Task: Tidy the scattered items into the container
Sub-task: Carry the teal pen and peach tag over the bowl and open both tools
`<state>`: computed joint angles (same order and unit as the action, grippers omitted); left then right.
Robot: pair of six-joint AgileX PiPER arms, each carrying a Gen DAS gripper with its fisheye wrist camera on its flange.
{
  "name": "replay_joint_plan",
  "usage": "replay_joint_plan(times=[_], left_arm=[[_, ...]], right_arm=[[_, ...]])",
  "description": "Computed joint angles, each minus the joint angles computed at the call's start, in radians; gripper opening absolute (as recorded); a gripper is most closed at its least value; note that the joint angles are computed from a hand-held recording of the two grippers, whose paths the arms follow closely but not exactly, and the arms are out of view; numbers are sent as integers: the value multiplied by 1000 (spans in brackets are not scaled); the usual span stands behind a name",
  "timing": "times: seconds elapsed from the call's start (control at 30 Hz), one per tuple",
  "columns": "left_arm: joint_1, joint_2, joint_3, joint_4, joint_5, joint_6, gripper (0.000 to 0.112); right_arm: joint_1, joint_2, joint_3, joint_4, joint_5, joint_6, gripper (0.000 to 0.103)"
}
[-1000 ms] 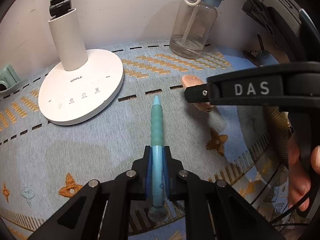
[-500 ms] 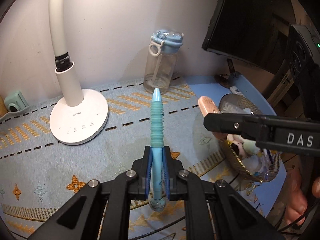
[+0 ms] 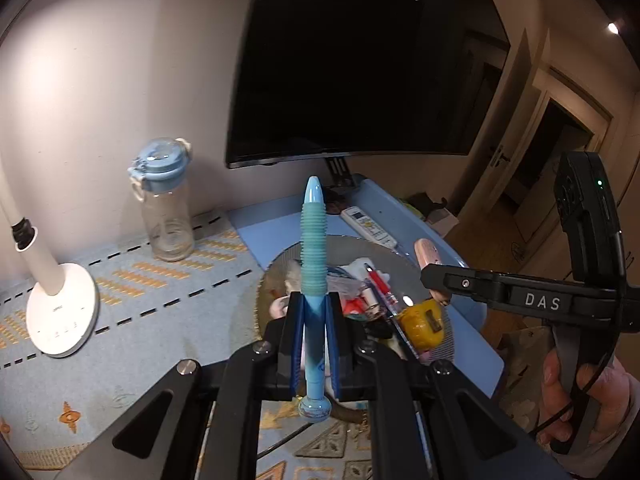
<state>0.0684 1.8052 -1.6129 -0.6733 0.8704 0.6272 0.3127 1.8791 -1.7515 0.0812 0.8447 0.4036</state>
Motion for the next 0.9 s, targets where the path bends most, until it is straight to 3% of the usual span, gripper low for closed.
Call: replay_joint_plan(times=[0.4, 0.63, 0.9], left_arm=[[-196, 151, -121, 169, -27, -238, 8], [-221, 251, -217, 270, 23, -371, 8], [-241, 310, -290, 350, 76, -436, 8]], right_arm=[[-113, 44, 26, 130, 29, -190, 35], [-128, 181, -111, 116, 175, -181, 35], [-137, 212, -166, 142, 194, -202, 35]])
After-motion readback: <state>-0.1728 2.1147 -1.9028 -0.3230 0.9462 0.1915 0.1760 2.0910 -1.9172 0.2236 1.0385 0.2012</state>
